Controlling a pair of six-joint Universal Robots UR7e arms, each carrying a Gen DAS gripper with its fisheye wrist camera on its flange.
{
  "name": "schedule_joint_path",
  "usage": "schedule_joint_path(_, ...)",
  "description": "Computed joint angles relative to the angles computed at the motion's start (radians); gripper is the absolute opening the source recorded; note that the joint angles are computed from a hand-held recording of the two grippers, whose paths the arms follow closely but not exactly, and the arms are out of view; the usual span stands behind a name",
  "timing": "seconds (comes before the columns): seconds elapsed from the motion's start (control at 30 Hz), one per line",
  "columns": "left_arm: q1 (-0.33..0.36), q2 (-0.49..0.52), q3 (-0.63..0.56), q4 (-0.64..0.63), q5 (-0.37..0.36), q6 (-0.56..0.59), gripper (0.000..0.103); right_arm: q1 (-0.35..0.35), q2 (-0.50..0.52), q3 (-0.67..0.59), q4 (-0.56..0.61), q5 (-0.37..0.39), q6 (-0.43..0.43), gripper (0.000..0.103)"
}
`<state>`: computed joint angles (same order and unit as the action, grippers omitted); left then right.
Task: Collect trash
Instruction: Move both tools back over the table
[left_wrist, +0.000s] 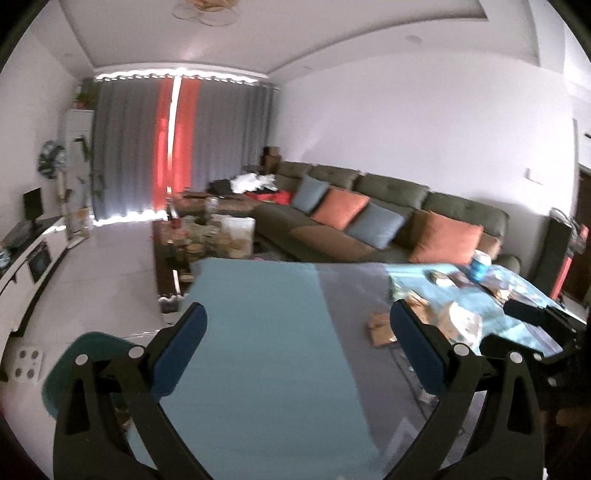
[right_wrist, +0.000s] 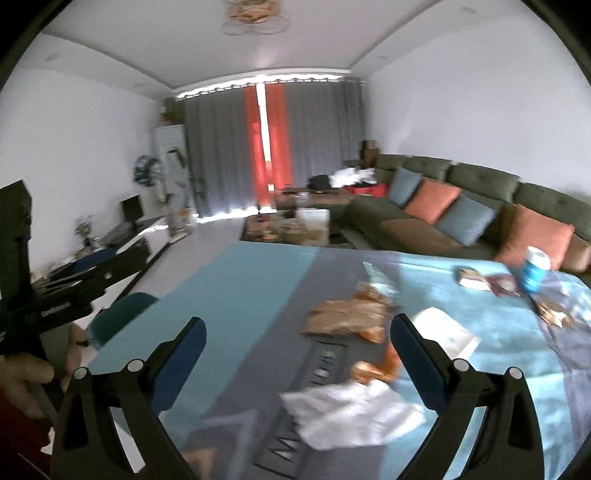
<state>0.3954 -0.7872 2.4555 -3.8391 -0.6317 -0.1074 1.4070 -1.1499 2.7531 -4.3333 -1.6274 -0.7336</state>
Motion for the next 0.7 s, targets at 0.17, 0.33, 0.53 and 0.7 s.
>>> schedule_joint_path(0.17, 0.018, 0.058, -0.034, 0.011, -0.067, 0.016, 0.098, -0.112, -0.027, 0.04, -0.036, 0.021, 0.002, 0.096)
schedule_joint_path(0.33, 0.055, 0.078, -0.071, 0.03, -0.115, 0.053, 0.098, -0.184, -0.047, 0.051, -0.047, 0.025, 0.018, 0.096)
schedule_joint_path(0.53, 0.085, 0.104, -0.111, 0.048, -0.149, 0.068, 0.098, -0.224, -0.103, 0.03, 0.036, 0.009, 0.076, 0.096)
schedule_joint_path(0.7, 0.107, 0.119, -0.138, 0.058, -0.179, 0.085, 0.098, -0.232, -0.122, -0.015, 0.108, -0.022, 0.143, 0.096)
